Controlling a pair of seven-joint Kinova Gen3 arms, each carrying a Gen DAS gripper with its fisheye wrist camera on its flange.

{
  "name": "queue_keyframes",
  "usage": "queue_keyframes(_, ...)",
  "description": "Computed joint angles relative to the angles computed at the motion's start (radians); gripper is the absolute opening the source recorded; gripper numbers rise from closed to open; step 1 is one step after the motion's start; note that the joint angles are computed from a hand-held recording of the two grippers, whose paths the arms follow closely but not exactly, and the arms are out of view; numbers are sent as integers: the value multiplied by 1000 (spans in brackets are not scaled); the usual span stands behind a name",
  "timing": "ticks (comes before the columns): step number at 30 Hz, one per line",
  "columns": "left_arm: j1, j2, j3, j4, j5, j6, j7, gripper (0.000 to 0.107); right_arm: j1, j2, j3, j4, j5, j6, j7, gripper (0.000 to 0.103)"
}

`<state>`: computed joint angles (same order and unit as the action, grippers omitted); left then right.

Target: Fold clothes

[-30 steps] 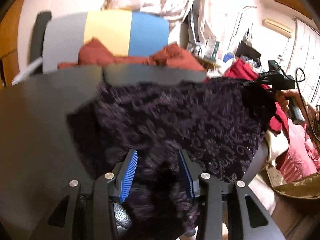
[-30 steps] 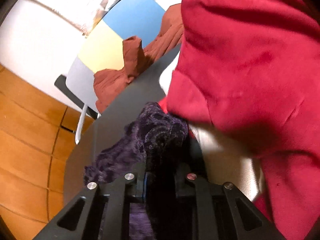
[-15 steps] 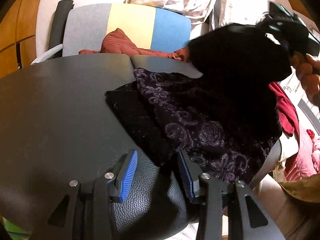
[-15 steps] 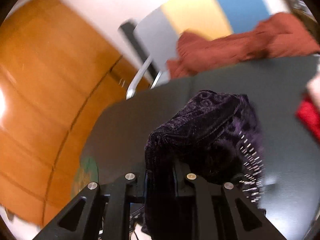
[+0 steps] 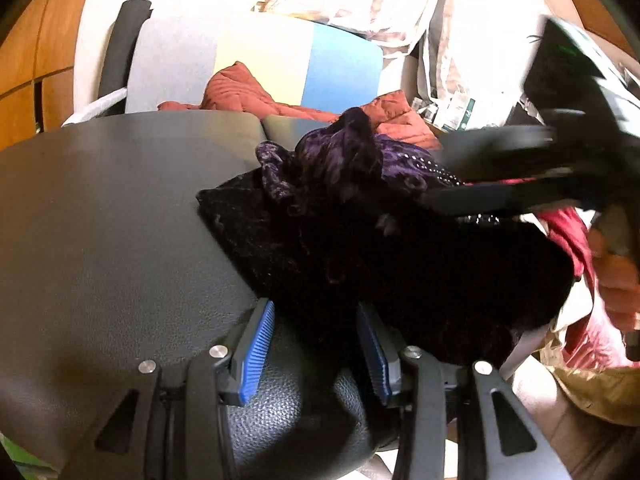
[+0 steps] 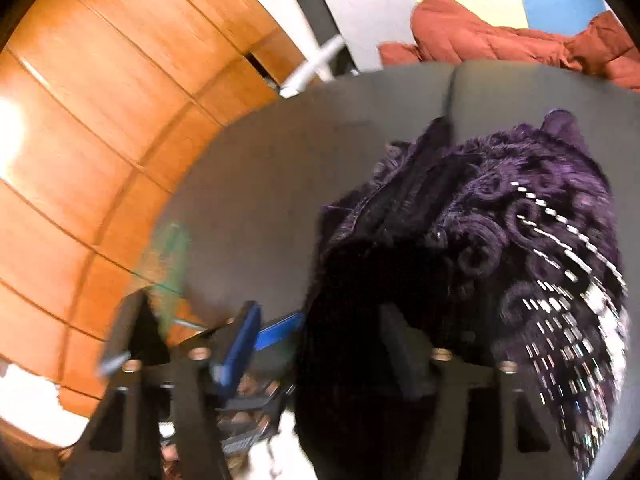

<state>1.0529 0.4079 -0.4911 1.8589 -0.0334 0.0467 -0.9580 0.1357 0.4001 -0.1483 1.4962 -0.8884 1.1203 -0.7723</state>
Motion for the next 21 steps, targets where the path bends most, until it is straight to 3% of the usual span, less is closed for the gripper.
queue_keyframes(3,-50,-39,42,49,38,-65,3,43,120,-40,-13,46,-122,50,109,63)
queue_keyframes(5,-129,-69,125,86,68,-113,-1,43,121,-58,39,59,-157,3,116,54)
queue_keyframes(8,-255,-99,263,125,85,-165,7,43,0,-18,174,-26,-88,-52,17,37)
queue_keyframes(13,-366,-125,402,154,102,-192,-10,43,-232,92,292,-171,116,-137,-155,35)
queue_keyframes(15,-372,-132,414,158,127,-188,-33,43,-269,129,276,-225,174,-118,-194,35)
queue_keyframes(17,-361,-139,407,160,162,-179,-62,43,-256,178,197,-298,197,-51,-168,35)
queue_keyframes(19,-355,-146,404,165,196,-175,-88,44,-208,206,104,-341,173,18,-90,35)
queue_keyframes(21,-379,-153,428,182,224,-190,-93,43,-118,187,12,-315,114,56,-9,38)
